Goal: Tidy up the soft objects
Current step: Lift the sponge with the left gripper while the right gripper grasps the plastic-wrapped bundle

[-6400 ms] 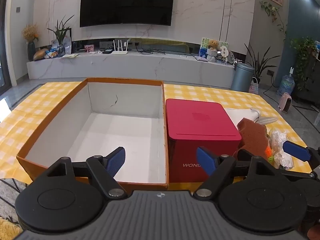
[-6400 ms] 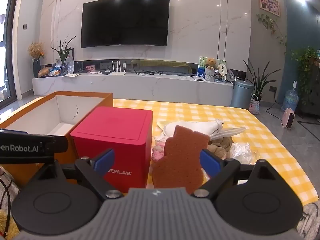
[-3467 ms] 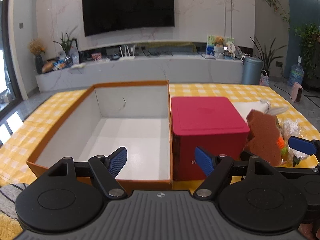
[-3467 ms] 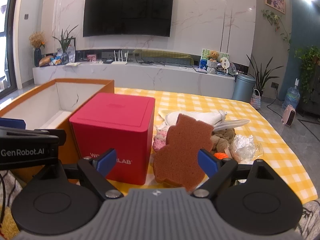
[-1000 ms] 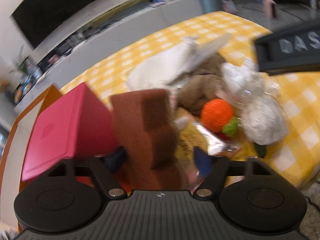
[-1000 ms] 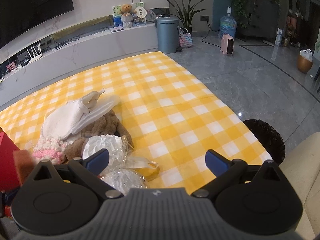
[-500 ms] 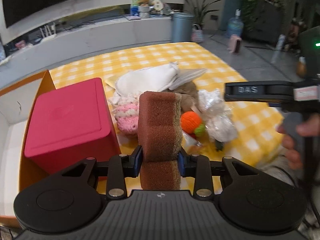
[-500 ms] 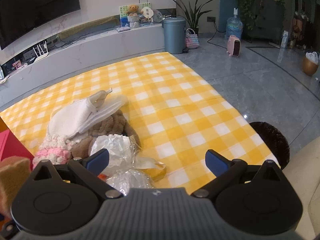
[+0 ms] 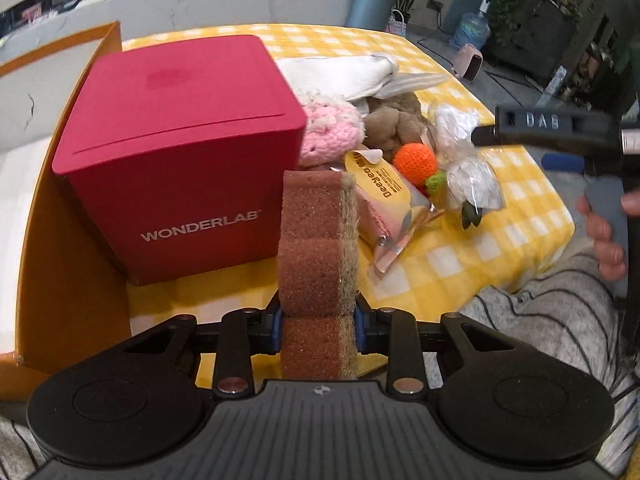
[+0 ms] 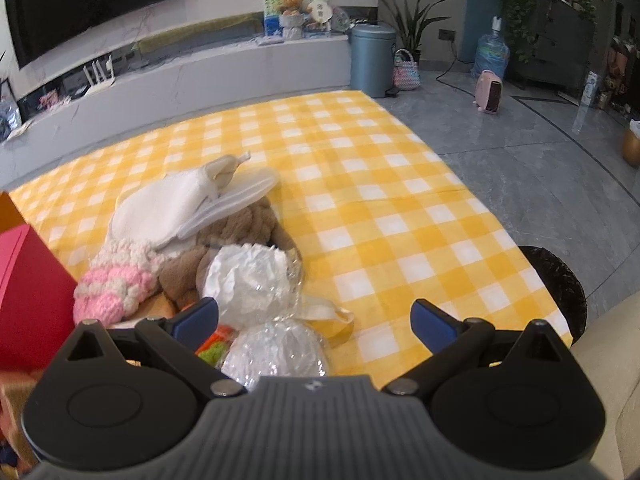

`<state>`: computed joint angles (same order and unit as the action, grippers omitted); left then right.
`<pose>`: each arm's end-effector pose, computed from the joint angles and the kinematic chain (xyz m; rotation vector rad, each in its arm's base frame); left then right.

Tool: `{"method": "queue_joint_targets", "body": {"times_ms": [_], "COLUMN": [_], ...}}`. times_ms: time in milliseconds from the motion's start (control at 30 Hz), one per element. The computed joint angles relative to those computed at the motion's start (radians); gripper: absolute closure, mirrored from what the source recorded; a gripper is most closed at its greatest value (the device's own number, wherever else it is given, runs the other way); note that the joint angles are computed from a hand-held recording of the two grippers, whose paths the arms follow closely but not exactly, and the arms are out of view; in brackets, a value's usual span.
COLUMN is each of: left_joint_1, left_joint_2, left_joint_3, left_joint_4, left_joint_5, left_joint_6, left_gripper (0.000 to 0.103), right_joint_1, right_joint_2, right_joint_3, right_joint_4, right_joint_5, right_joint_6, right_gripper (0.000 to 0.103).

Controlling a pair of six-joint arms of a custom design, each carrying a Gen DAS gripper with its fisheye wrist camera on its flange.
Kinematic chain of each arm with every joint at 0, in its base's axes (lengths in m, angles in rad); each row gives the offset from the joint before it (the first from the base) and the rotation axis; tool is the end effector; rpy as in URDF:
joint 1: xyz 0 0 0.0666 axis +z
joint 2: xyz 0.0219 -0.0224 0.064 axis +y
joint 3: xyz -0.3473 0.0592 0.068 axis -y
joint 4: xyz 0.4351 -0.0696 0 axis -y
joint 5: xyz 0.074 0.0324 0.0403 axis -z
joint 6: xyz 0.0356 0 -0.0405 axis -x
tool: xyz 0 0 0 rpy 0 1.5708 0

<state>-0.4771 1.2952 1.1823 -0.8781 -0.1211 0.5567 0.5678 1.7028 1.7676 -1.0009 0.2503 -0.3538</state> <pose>0.4325 -0.2192 0.3427 -0.1486 2.5651 -0.2433 0.5389 0.3328 0.4066 -0.1620 2.4622 0.0823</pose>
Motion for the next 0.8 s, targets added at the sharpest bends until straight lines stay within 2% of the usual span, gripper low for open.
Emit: {"method": "queue_joint_targets", "body": {"times_ms": [200, 333, 467, 600, 700, 800], "left_joint_1": [0.004, -0.001, 0.042, 0.044, 0.058, 0.057], "left_joint_2": [-0.008, -0.017, -0.082, -0.163, -0.209, -0.235], "left_joint_3": [-0.029, -0.032, -0.080, -0.123, -0.146, -0.162], "left_joint_4": [0.025, 0.023, 0.079, 0.118, 0.136, 0.139], "left_joint_5": [-0.002, -0.010, 0.138, 0.103, 0.127, 0.124], "left_joint_6": [-0.020, -0.022, 0.008, -0.012, 0.001, -0.020], "left_gripper": [0.067, 0.068, 0.068, 0.068, 0.067, 0.067], "right_joint_1": [0.013, 0.013, 0.014, 0.018, 0.017, 0.019], "right_joint_2": [0.038, 0.055, 0.071, 0.081, 0.085, 0.106], "right_joint_3": [0.043, 0.064, 0.082, 0.093, 0.097, 0.116], "right_joint_4": [-0.057, -0.102, -0.128, -0.142, -0.145, -0.163], "right_joint_5": [0.005, -0.005, -0.014, -0.005, -0.024, -0.027], "right_joint_6": [0.035, 0.044, 0.048, 0.054, 0.045, 0.043], "right_gripper": [0.003, 0.012, 0.012, 0.011, 0.008, 0.008]}}
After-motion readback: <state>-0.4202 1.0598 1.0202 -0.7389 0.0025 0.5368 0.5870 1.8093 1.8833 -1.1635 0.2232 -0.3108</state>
